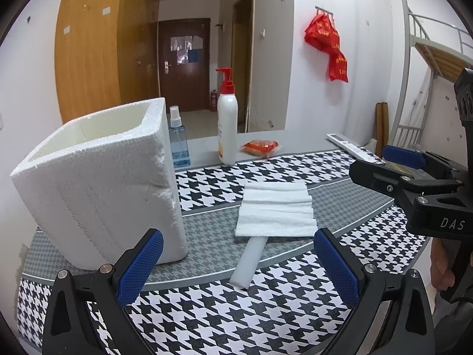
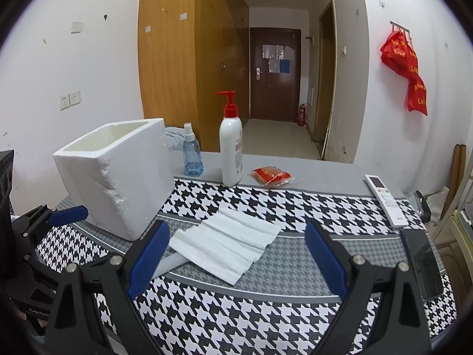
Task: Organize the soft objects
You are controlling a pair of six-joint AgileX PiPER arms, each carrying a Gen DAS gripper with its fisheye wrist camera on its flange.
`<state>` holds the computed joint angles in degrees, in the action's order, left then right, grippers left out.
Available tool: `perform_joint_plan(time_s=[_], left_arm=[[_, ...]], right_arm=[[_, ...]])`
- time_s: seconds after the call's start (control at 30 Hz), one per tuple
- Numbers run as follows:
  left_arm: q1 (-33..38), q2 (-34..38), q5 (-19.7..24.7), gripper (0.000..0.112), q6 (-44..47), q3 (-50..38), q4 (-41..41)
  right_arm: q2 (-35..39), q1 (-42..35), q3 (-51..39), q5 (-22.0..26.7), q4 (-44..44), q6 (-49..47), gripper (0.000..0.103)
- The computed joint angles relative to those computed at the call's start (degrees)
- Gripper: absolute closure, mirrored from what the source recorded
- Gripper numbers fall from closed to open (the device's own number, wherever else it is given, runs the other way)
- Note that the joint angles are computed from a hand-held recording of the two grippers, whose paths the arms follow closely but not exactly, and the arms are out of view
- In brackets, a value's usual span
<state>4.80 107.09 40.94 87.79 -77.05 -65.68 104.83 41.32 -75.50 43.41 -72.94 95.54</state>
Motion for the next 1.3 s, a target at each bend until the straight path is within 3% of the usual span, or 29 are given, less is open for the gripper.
perform_joint_plan(time_s=[0.6, 1.1, 1.3], left_arm=[[-3.0, 5.4, -2.2, 0.01, -6.7, -4.3, 7.2], [-4.4, 8.8, -2.0, 0.01, -9.3, -7.3, 9.9], [-5.1, 10.7, -0.9, 0.023, -11.0, -9.2, 12.6]], right_arm=[[3.2, -5.4, -0.1, -7.1, 4.2, -2.7, 0.008], [5.4, -7.0, -2.4, -8.0, 8.3, -7.6, 0.008], [6.7, -8.0, -3.7, -8.5, 10.0, -9.9, 0.008]])
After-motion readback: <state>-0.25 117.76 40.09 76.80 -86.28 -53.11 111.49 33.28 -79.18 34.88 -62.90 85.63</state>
